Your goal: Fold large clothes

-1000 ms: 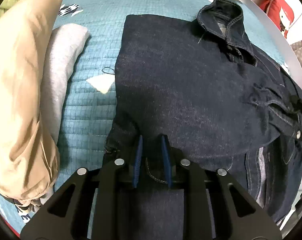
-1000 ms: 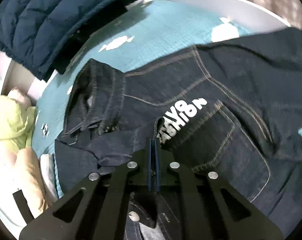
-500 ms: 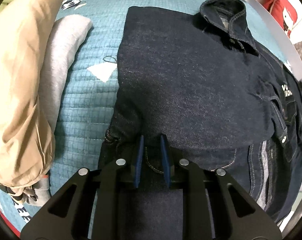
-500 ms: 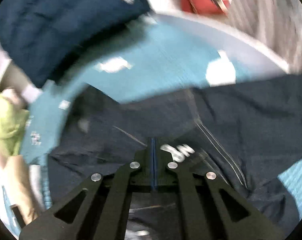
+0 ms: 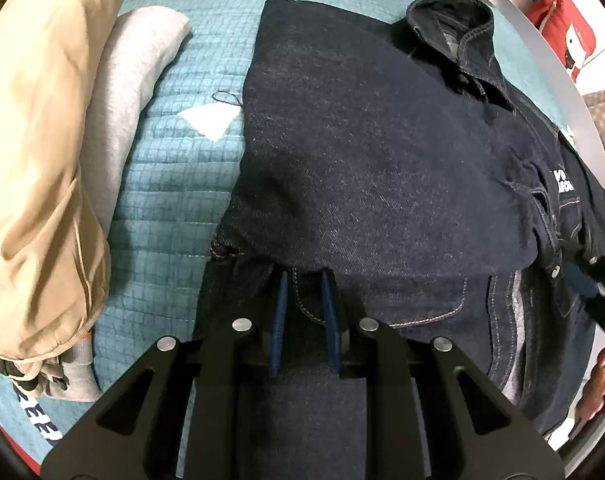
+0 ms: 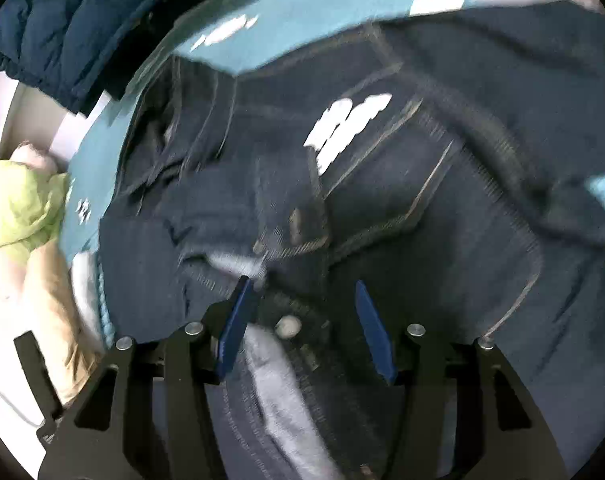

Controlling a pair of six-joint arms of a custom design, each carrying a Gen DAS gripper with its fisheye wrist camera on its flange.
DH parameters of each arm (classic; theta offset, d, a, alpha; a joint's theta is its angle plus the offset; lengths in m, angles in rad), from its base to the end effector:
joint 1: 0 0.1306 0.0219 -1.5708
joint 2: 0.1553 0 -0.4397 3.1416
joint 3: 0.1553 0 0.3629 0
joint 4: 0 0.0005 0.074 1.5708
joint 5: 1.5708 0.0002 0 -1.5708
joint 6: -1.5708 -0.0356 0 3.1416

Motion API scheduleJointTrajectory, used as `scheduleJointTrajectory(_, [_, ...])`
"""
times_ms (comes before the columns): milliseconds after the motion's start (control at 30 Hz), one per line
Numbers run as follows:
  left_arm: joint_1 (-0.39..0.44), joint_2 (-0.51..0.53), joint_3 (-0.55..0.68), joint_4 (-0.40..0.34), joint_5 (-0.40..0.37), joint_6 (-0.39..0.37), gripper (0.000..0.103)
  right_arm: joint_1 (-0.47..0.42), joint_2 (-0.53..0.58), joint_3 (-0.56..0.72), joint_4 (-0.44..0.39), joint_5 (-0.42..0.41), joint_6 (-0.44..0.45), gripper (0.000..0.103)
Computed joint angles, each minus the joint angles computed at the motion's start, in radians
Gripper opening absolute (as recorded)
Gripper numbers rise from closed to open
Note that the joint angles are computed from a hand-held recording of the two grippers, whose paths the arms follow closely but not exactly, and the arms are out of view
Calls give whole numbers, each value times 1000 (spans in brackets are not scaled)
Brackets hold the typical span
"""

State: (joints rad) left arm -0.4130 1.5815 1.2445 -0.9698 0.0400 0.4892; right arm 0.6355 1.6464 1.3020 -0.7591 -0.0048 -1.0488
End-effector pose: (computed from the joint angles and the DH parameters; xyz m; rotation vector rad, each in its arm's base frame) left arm 0.4255 -0.1886 0.3384 -0.1032 2.9114 -0.2211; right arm 0.4133 0.3044 0.3382 0.5711 2.7321 0.5000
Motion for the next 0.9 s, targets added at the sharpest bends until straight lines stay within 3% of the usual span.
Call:
scheduleJointTrajectory(67, [10, 10, 5, 7, 10, -2, 18, 8, 32, 26, -30, 42, 6, 47])
scheduleJointTrajectory(167, [12, 5, 3, 0, 15, -7, 15, 13, 40, 43, -45, 76, -1, 23])
scheduleJointTrajectory(200, [13, 3, 5, -5, 15, -7, 14, 25, 57, 82, -116, 153, 19, 2])
scheduleJointTrajectory(233, [14, 2, 5, -7, 15, -7, 14, 27, 63, 94, -138, 166, 32, 2])
scheduleJointTrajectory(367, [6, -3, 10, -21, -4, -21, 14, 6, 43, 47, -75, 112, 13, 2])
scheduleJointTrajectory(467, [-7, -40, 22, -26, -34, -62, 15, 38, -2, 41, -51, 194, 22, 2])
scheduleJointTrajectory(567, [-7, -67, 40, 2, -26, -96, 15, 81, -39, 54, 18, 282, 91, 2])
scheduleJointTrajectory(633, [-9, -58, 59, 26, -25, -102, 14, 92, -22, 85, 65, 284, 149, 2])
scheduleJointTrajectory(700, [-16, -25, 103, 15, -29, -94, 14, 116, 13, 143, 24, 332, 193, 2])
scheduleJointTrajectory(833, [-23, -12, 133, 52, 6, -90, 14, 130, 9, 164, 89, 324, 228, 2])
scheduleJointTrajectory(900, [-27, 8, 146, 57, 6, -94, 14, 149, 14, 194, 71, 357, 279, 2])
